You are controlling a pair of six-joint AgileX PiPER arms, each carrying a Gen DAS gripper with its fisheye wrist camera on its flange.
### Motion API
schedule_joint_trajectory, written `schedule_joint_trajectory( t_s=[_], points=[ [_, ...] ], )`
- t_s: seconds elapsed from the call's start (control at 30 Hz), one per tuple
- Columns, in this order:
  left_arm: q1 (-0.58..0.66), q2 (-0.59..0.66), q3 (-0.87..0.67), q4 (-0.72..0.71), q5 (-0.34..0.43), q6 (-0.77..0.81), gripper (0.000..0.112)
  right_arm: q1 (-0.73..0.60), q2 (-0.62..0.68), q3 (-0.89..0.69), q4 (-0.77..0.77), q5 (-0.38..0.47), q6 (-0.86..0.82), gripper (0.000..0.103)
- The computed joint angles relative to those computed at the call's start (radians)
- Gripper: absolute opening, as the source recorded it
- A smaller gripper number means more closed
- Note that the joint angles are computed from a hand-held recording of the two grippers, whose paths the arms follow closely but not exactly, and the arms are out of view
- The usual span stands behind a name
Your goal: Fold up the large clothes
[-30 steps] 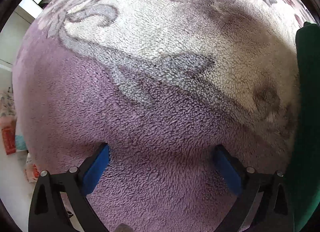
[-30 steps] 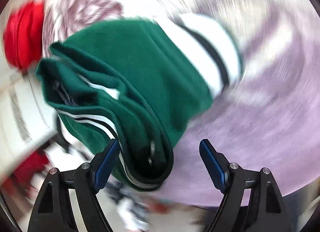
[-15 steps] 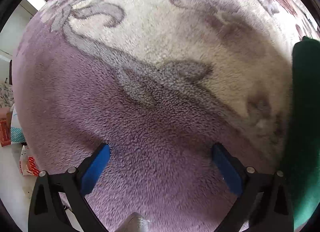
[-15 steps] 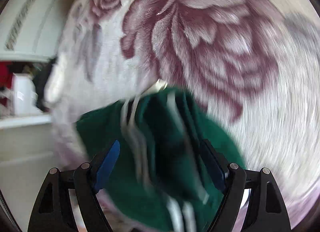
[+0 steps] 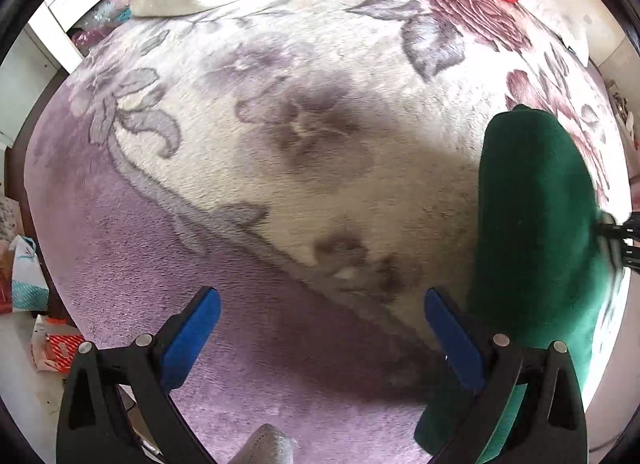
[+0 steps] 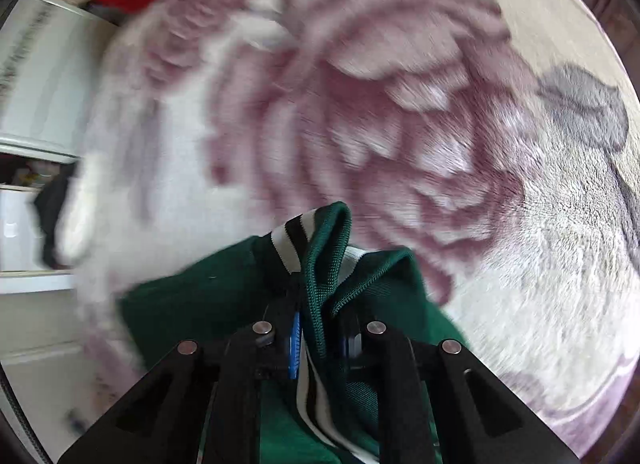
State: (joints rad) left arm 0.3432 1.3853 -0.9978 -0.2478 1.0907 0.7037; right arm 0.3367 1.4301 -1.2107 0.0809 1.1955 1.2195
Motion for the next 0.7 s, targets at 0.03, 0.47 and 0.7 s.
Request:
schedule_joint_trajectory(
  t_s=[0.03, 0.47, 0.7],
  points=[
    [-0.023, -0.014, 0.008, 0.002, -0.002, -0.019, 0.103, -0.028, 0.02, 0.048, 0.033, -0.039, -0.034, 0.017],
    [-0.098, -0.167, 0.188, 0.087, -0.043, -0.095, 0.103, -0.018, -0.214, 0.393, 0.456, -0.13, -0.436, 0.079],
    [-0.204, -0.262, 0.237, 0.147, -0.066, -0.132, 0.103, 0.282, -0.39, 0.33, 0.071, -0.193, 0.2, 0.012]
  ],
)
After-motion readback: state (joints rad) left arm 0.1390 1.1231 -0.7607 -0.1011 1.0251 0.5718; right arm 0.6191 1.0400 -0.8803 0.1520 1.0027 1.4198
